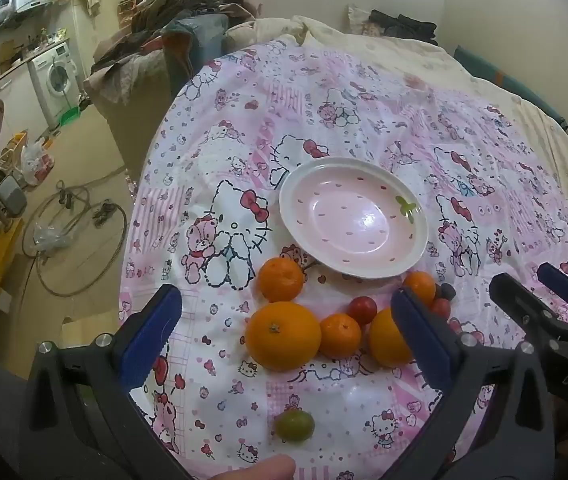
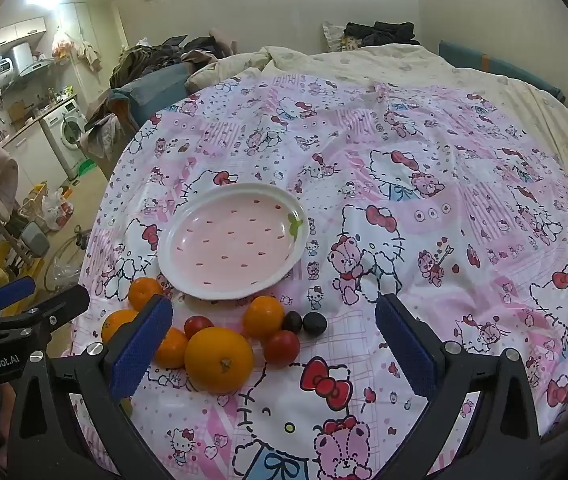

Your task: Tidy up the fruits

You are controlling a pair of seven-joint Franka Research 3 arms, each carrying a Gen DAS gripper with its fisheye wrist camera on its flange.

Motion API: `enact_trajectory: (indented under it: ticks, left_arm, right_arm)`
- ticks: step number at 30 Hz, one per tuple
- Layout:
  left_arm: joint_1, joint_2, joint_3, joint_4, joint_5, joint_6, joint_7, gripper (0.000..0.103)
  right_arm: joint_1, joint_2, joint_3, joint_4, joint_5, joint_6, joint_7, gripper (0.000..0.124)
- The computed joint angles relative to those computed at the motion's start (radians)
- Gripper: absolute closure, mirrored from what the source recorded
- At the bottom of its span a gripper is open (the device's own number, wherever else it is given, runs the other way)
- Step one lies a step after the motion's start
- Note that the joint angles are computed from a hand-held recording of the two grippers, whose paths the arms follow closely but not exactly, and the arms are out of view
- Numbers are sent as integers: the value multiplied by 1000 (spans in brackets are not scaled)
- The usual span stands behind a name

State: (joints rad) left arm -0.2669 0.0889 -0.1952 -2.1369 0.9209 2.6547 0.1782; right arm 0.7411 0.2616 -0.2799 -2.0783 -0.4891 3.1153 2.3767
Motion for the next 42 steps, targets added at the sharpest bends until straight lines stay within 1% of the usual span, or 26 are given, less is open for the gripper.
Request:
enact_trajectory:
  ticks: [4,9,10,15,17,20,25,29,42]
  left_arm:
    - [1,0,0,0,-11,2,9,0]
    - [-1,0,0,1,-9,-1,5,0]
    - [-2,0,0,1,-6,-2,2,0]
    - [0,-1,0,-3,-8,3,1,0]
    - [0,-1,0,-4,-7,1,1,0]
    - [1,-3,0,-6,-8,4,2,0]
    - [2,2,1,0,-11,3,7,0]
    - [2,3,2,0,-13,4,9,0]
    - [1,0,2,-4,-14,2,9,0]
  right_arm:
    - [-5,3,5,-1,19,8,-17,21]
    - [8,2,-7,-4,30,11,-30,21]
    - [-13,7,15,1,53,6,-48,21]
    - [5,5,-1,-2,64,6,-55,21]
    - [11,5,-6,-2,62,4,-53,21]
    - [36,3,-34,-2,39,5,-30,21]
    - [12,13,-16,2,45,14,-41,21]
    - [40,3,-41,-4,36,9,-30,21]
    - [27,1,-33,-1,12,9,-6,21]
